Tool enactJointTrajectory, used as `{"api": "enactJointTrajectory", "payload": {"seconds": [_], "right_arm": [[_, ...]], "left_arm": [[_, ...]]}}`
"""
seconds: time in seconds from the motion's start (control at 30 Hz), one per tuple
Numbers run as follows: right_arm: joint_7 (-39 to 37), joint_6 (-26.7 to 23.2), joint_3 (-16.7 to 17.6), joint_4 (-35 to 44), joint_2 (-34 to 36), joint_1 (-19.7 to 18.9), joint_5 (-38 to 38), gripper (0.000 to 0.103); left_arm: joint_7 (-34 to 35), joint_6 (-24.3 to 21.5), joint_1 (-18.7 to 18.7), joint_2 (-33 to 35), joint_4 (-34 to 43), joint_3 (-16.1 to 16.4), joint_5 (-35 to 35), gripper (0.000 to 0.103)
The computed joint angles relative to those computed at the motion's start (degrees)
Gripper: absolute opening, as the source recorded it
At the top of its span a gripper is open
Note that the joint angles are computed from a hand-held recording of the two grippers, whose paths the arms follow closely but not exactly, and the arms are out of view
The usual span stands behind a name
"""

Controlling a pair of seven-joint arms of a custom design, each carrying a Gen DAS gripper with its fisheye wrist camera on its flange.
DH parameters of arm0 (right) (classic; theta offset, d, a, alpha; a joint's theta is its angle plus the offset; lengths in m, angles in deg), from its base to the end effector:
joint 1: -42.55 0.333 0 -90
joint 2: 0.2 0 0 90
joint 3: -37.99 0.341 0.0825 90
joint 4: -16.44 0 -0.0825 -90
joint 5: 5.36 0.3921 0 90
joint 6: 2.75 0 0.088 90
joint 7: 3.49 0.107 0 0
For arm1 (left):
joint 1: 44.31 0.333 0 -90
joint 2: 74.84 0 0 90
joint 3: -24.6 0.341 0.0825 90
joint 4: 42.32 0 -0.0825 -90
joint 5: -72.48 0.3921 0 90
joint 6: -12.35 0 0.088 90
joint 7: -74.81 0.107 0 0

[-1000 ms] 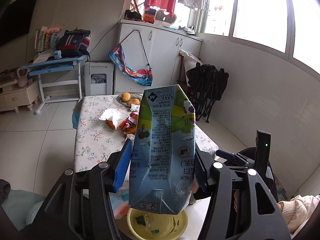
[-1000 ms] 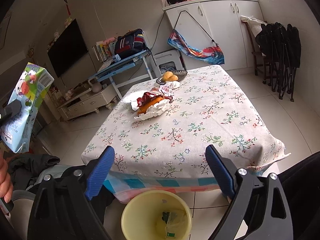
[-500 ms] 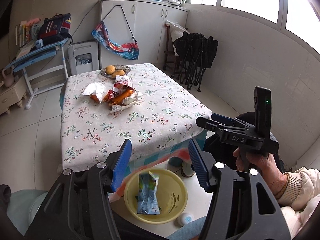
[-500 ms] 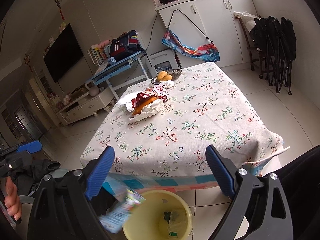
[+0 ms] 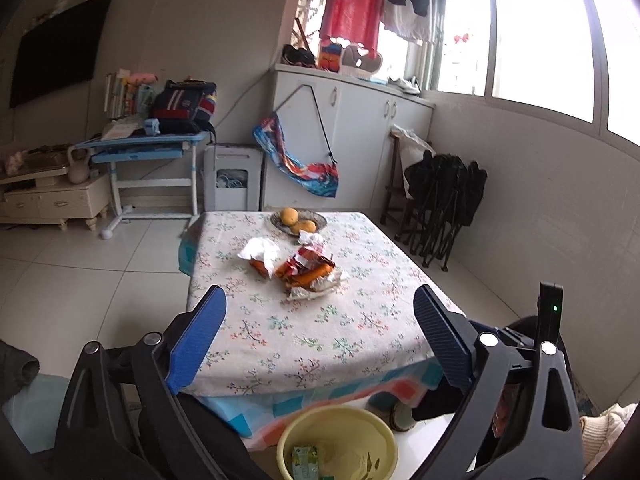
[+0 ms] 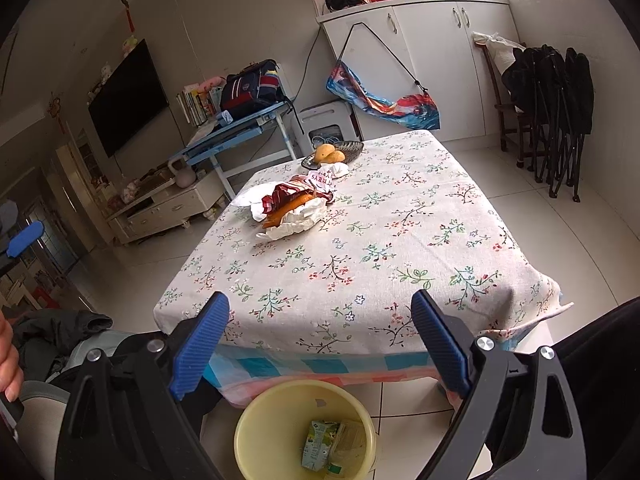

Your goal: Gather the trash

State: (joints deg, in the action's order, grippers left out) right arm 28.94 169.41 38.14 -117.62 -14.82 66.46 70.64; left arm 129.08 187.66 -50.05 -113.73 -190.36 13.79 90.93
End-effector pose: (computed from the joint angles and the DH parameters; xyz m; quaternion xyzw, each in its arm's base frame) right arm 0.4735 0.1344 0.5202 -0.6671 0.5593 -0.1447 0.4703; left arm 0.3560 -0.1517 0.6246 -0.5906 0.5936 -0.4447 0.3180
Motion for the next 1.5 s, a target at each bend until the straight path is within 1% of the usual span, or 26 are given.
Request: {"api": "enactJointTrajectory", "payload": {"seconds": [0.07, 0.13, 0.3, 0.5, 0.63, 0.7, 0.8, 1.0, 1.5], "right_arm": [[-0.70, 0.45, 0.19, -0.08, -0.08, 0.16, -0.09, 0.089], [-1.06, 0.94, 0.36, -0.06, 0.01, 0.36, -0.34, 0.089], [-1.92, 1.61, 0.36, -0.06, 0.06, 0.99, -0.64, 0.089], [-2.88, 2.06, 0.34, -0.09, 0.07, 1.62, -0.63, 0.089], [-3.09, 2.44, 0.38, -0.09, 0.17, 1.95, -0.84, 0.089], [-3.58, 2.62, 0.32, -0.01, 0.17, 2.17, -0.53, 0.089], [-4.69, 2.92, 0.22, 0.04, 0.08, 2.51, 0.37, 0.089], [-7.63, 3.09, 0.26, 0.34, -0.05, 2.72, 3.06, 0.089], [-9.12, 2.90, 1.20, 0.44, -0.08, 2.10, 3.66, 0.089]], "left_arm": [[-3.13, 1.79, 5.30, -1.58, -0.60, -3.41, 0.84, 0.096], [-5.24, 1.85, 9.00, -2.77, -0.49, -5.83, 1.86, 0.096], [-8.57, 0.25, 12.77, -3.87, 0.16, -7.92, 4.04, 0.096], [-10.51, -2.98, 12.98, -3.87, 0.46, -7.88, 6.50, 0.096], [-11.65, -3.99, 12.70, -3.71, 0.59, -7.65, 7.86, 0.096], [-12.33, -4.41, 13.46, -3.96, 0.79, -8.31, 8.98, 0.096], [-12.91, -5.15, 13.62, -4.03, 1.13, -8.61, 10.28, 0.096], [-13.79, -7.81, 13.23, -3.45, 2.09, -8.73, 12.22, 0.096], [-16.19, -12.34, 11.53, -2.08, 3.41, -7.80, 15.63, 0.096]]}}
